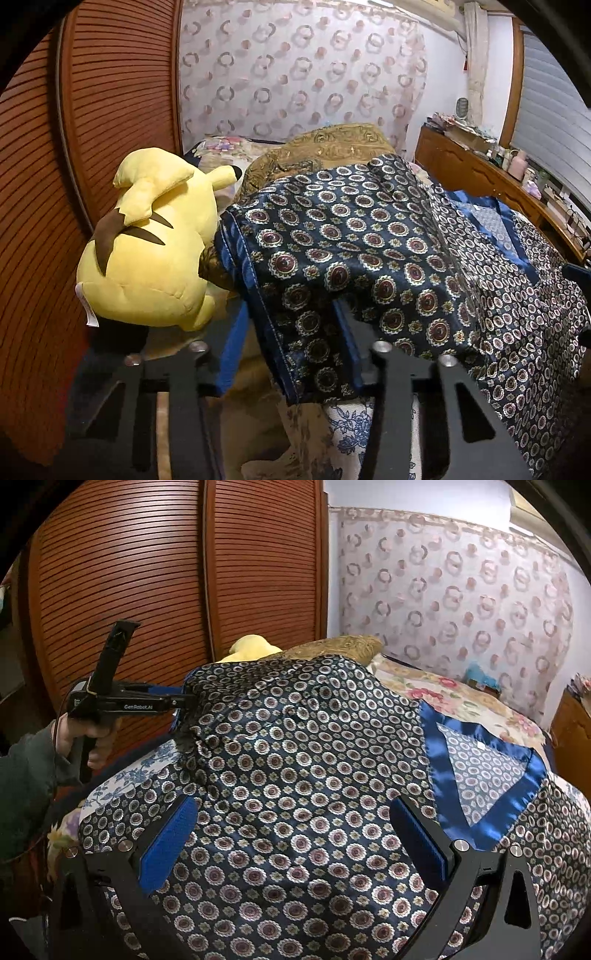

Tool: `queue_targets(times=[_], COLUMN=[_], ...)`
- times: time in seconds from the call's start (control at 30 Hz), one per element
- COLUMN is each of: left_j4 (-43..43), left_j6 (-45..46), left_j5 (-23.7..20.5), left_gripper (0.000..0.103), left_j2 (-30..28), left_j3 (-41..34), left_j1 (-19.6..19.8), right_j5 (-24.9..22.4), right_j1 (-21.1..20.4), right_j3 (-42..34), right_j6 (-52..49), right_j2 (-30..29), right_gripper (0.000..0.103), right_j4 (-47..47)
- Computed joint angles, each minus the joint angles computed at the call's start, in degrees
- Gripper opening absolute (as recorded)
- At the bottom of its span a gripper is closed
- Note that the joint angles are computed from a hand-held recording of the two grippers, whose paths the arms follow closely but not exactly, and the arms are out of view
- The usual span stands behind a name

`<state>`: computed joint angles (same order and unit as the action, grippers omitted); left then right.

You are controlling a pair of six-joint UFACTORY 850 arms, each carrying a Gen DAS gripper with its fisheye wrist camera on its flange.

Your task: Fold small clothes

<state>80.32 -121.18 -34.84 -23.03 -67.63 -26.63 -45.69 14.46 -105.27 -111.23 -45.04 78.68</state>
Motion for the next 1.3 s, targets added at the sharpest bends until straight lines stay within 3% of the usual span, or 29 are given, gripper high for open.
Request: queue_targets(times=[0.1, 0.13, 0.37, 0.63, 0.87, 0.97, 1.13, 1.3], left_j4=[1.6, 2.0, 6.6, 5.6, -1.2, -5.4, -6.8, -6.6], left_j6=[-1.3, -1.4, -5.0, 5.7, 22.4, 27.7, 27.1, 25.3], left_j5=[1.7, 1.9, -2.3, -2.8, -1.3, -2.1, 0.5, -0.3], left_gripper=[0.010, 0.007, 0.004, 0.003, 0.004, 0.011, 0.035, 0.041], left_j2=[0.5, 0.7, 2.8, -1.0, -10.3, -13.0, -13.0, -11.7], left_j3=[0.6, 0.7, 0.4, -10.8, -25.7, -29.5, -29.0, -27.1], left_j1=[0.2, 0.1, -3.0, -4.8, -6.3, -6.5, -6.5, -6.7], right_j5=[-0.1, -0.1, -1.0, -1.2, -0.8, -0.4, 0.0, -0.7], right_j1=[-0.5, -0.6, -2.1, -4.0, -5.3, -5.5, -5.4, -5.9], right_j3=[-0.8, -0.9, -1.6, -2.6, -1.7, -1.1, 0.1, -1.1], right_j6=[1.4, 1.8, 3.1, 4.5, 4.1, 4.1, 4.1, 5.4], right_j2=[-0.4, -0.5, -0.8, -1.0, -0.6, -0.6, 0.0, -0.6], right_gripper=[0.103, 0.103, 0.103, 0.103, 0.103, 0.103, 0.103, 0.103], right_j4=[-0.9, -1.0, 0.1, 2.4, 4.9, 5.1, 5.1, 4.8])
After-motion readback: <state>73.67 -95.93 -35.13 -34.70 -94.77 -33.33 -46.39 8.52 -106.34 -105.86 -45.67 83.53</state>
